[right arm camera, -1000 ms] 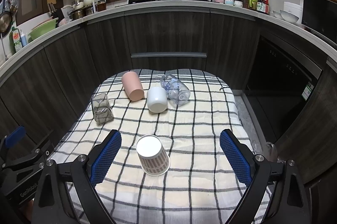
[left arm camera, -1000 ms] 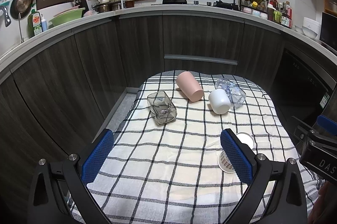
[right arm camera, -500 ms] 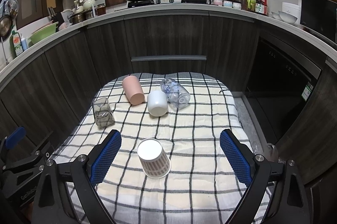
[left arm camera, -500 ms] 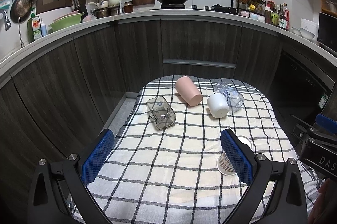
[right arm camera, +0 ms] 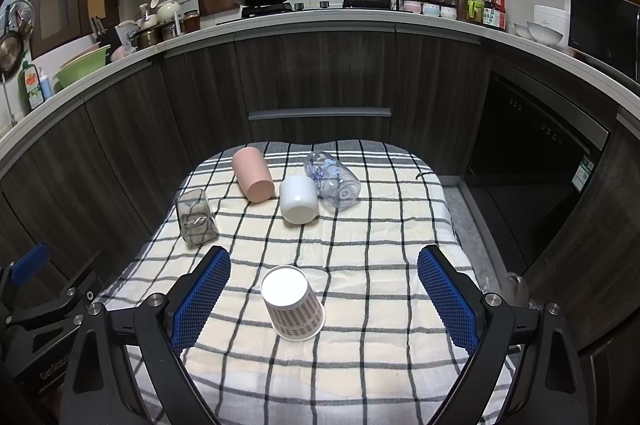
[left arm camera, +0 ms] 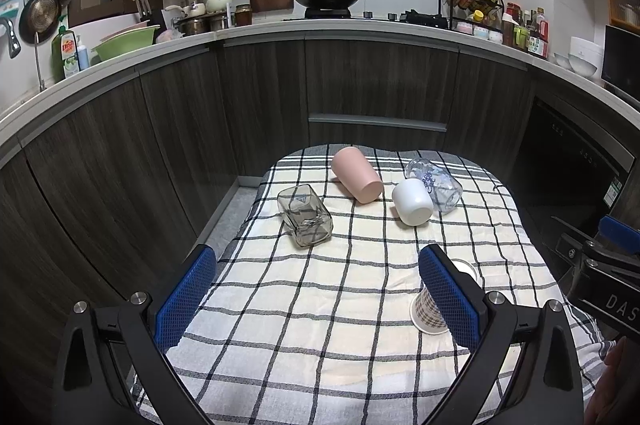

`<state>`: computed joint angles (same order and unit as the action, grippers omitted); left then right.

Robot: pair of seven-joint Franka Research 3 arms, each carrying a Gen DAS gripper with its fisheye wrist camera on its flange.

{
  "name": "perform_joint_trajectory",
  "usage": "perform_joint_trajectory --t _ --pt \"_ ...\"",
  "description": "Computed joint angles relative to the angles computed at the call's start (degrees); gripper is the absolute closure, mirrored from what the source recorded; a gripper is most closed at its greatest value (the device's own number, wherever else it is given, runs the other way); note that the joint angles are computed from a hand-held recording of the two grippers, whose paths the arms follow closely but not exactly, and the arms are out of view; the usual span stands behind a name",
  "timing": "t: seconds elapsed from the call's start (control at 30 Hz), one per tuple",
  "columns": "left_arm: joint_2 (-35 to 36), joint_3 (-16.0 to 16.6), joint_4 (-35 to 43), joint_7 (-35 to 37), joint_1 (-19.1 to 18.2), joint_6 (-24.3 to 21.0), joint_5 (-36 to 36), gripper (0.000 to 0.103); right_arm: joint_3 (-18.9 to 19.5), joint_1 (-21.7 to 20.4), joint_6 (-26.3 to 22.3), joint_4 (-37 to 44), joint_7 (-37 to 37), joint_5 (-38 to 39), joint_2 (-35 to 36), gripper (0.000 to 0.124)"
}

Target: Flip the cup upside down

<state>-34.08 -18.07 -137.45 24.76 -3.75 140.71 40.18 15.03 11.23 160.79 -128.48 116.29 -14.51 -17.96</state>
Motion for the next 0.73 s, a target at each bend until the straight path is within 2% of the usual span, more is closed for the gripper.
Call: perform_joint_trajectory --t 0.5,0.73 --pt "-0.13 0.22 -0.34 -0.46 0.23 1.19 -0.78 0.0 -0.21 0.22 -0.32 0.4 -0.22 0.22 0.06 0.029" --pt "0.13 -0.28 0.09 -0.72 0.28 -0.06 -0.01 0.0 -0.33 0.36 -0.72 0.76 -0.21 0.37 0.45 0.029"
